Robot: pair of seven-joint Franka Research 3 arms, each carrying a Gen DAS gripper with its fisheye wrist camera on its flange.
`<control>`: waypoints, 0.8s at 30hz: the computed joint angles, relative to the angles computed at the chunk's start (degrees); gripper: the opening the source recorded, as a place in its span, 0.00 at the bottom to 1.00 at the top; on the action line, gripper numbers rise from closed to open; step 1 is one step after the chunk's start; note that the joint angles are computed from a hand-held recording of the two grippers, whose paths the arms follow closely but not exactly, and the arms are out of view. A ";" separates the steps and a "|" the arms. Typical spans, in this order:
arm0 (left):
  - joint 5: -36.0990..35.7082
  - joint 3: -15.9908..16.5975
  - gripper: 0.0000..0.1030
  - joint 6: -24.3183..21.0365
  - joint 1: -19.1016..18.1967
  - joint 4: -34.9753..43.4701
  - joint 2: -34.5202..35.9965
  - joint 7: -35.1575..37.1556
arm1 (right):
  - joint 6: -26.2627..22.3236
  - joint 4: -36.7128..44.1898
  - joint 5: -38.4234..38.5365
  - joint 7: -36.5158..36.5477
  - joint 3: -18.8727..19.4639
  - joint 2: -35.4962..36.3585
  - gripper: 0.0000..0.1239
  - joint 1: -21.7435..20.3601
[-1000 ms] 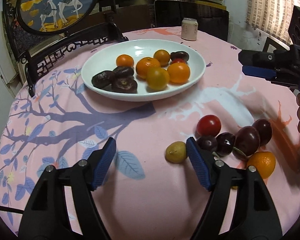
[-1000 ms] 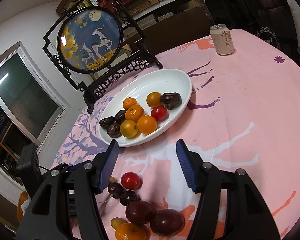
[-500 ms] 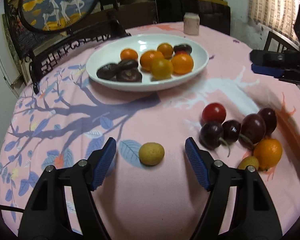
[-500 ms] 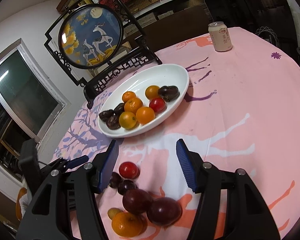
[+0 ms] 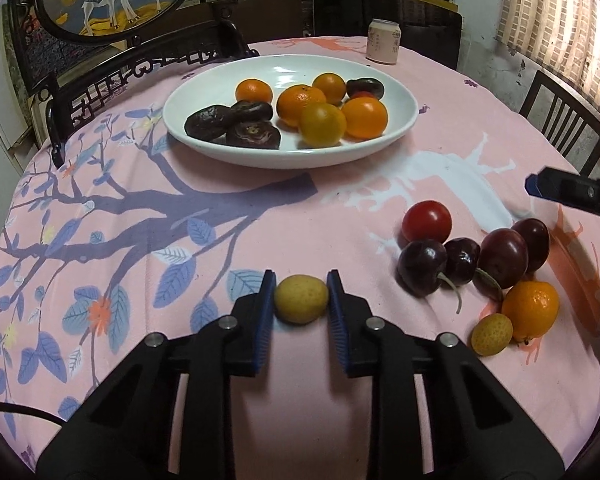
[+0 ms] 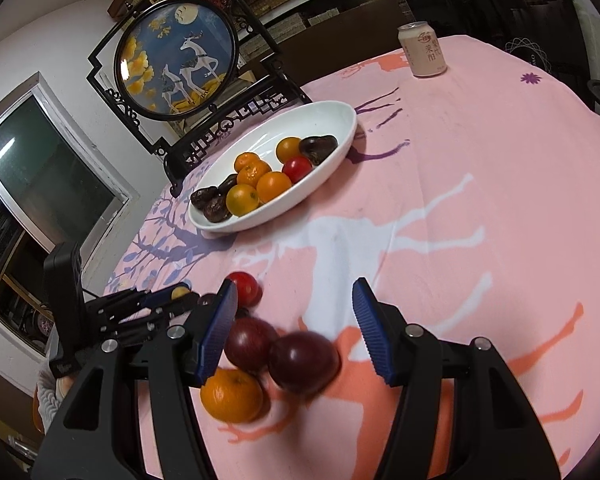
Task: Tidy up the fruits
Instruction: 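Grasp a small yellow fruit with the left tool while the right tool grasps a plum, place both on plate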
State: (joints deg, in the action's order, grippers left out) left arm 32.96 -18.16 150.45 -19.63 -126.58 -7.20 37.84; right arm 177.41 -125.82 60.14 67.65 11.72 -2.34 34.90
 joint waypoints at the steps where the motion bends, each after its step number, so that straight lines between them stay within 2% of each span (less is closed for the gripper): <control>1: 0.19 -0.04 0.26 -0.27 0.05 0.01 -0.08 -0.21 | 0.16 -0.48 0.20 -0.12 0.07 -0.33 0.48 0.10; 5: 0.23 -0.01 0.26 -0.66 0.04 0.21 0.06 -0.22 | -0.56 -3.36 -2.47 2.13 0.15 -1.91 0.43 0.48; 8: 0.44 -0.03 0.26 -1.03 0.02 0.40 0.21 -0.14 | -2.61 -3.99 -1.60 0.70 -0.45 -2.42 0.37 1.33; 12: 0.24 0.04 0.26 -1.16 -0.07 0.52 0.34 -0.07 | -4.64 -4.01 -6.99 5.52 -0.33 -2.05 0.36 0.49; 14: 0.13 0.09 0.26 -1.03 -0.08 0.46 0.33 -0.04 | -6.86 -3.34 -7.50 6.10 -0.64 -1.49 0.34 0.23; 18: -0.72 0.34 0.26 -0.16 -0.07 0.16 0.24 0.32 | -7.60 -2.99 -7.69 5.99 -0.44 -1.25 0.33 -0.11; 20: -1.17 0.46 0.26 0.46 0.01 0.01 0.09 0.56 | -7.65 -2.83 -7.08 5.42 -0.47 -1.18 0.32 -0.16; 24: 1.72 0.02 0.25 1.22 1.08 -0.26 -1.85 -3.07 | -6.54 -1.75 0.14 -0.82 -0.73 -1.52 0.32 0.25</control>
